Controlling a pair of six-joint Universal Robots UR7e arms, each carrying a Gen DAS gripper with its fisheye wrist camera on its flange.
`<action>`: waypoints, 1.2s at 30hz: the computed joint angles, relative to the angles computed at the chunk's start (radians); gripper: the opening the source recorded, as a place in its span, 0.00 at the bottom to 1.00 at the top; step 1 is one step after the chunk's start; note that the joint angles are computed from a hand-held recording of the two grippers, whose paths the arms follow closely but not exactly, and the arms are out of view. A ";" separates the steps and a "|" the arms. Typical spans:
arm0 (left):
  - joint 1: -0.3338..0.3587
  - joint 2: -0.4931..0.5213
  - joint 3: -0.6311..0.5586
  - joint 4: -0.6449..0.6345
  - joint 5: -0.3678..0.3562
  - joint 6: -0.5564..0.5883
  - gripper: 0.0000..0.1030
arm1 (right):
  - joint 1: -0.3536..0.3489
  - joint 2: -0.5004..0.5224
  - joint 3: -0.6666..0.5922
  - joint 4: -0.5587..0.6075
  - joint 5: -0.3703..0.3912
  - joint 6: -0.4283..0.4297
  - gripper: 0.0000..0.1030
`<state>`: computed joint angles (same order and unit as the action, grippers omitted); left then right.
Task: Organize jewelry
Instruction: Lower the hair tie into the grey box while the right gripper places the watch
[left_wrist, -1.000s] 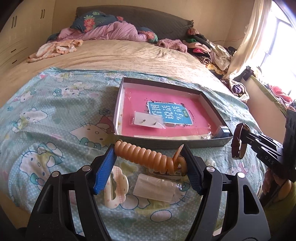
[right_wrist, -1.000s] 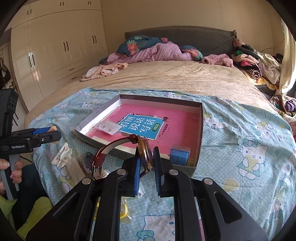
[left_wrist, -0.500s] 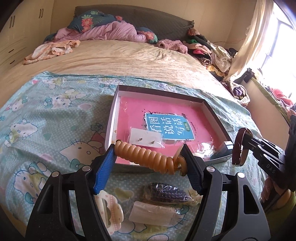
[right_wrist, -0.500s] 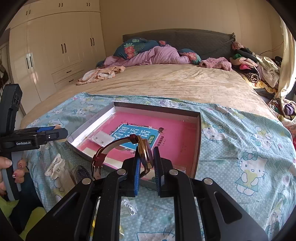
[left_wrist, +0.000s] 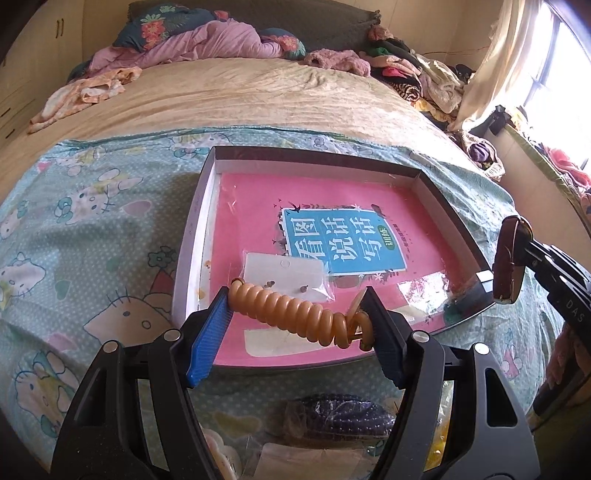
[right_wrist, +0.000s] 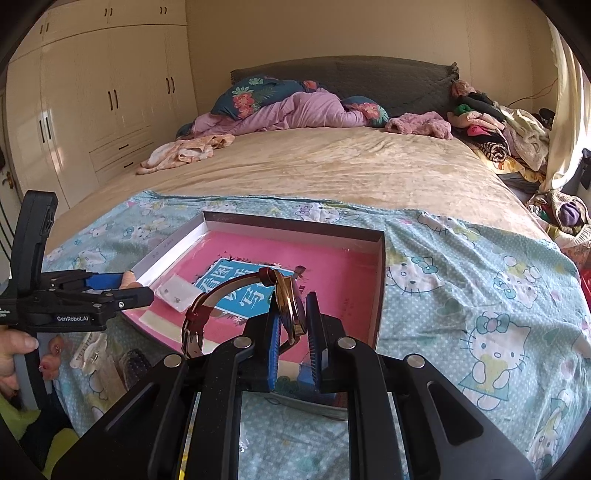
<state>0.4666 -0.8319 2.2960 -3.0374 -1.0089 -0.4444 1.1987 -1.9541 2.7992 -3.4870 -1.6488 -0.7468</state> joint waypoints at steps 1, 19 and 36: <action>0.003 0.004 -0.003 0.001 0.000 0.002 0.60 | -0.001 0.008 -0.003 -0.006 -0.001 0.001 0.12; 0.026 0.038 -0.027 0.028 -0.007 0.017 0.62 | 0.015 0.218 -0.070 -0.171 -0.077 0.011 0.12; 0.002 -0.002 0.008 0.000 0.003 -0.001 0.74 | -0.009 0.333 -0.111 -0.216 -0.159 0.028 0.13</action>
<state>0.4682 -0.8334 2.3041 -3.0378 -1.0058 -0.4454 1.1897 -1.6211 2.6877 -3.7033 -1.8081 -0.7192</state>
